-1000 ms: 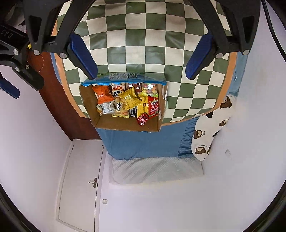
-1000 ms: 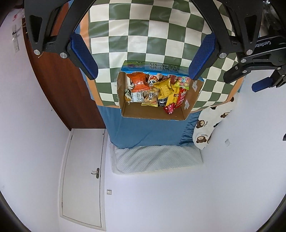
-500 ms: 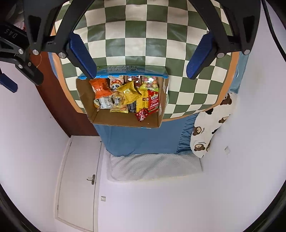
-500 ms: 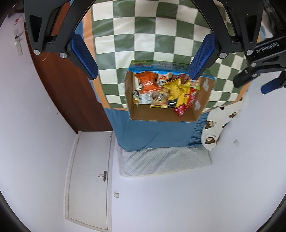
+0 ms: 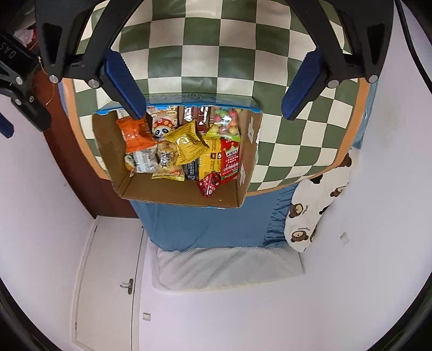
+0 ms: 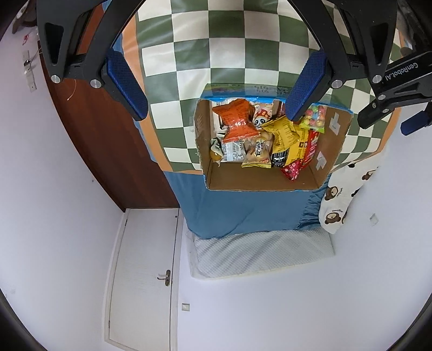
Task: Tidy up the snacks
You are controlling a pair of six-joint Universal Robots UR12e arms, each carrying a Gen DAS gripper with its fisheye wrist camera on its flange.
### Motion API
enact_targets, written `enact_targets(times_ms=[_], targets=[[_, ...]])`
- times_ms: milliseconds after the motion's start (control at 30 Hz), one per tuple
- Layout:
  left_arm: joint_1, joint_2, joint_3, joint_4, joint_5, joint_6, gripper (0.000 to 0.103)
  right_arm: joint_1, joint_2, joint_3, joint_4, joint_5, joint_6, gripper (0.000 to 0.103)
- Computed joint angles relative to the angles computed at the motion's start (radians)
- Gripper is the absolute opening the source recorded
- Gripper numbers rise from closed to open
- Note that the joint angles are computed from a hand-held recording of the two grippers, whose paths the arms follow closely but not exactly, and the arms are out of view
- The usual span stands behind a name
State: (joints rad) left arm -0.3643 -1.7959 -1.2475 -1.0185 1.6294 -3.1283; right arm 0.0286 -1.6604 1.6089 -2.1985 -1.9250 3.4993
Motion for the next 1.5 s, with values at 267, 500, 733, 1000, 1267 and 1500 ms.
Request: enact_targets(times_ms=[267,500,733,1000,1267,1500], targets=[[0.001,-0.020,0.009,-0.024,0.004,-0.005,0.103,-0.006,0.020,-0.004,0.008,0.000,-0.002,0.103],[0.001,-0.021,0.007,-0.024,0.007,-0.003,0.103,-0.006,0.022,-0.002,0.014,0.007,0.001,0.103],[0.001,-0.018,0.004,-0.022,0.002,0.006,0.103,-0.003,0.022,0.000,0.019,0.009,0.003,0.103],[0.000,-0.016,0.011,-0.027,-0.001,0.016,0.103,-0.006,0.018,0.004,0.023,0.010,0.012,0.103],[-0.001,-0.014,0.012,-0.029,0.000,0.021,0.103,-0.007,0.012,0.007,0.026,0.012,0.014,0.103],[-0.001,-0.013,0.013,-0.029,0.001,0.025,0.103,-0.006,0.007,0.011,0.034,0.007,0.011,0.103]])
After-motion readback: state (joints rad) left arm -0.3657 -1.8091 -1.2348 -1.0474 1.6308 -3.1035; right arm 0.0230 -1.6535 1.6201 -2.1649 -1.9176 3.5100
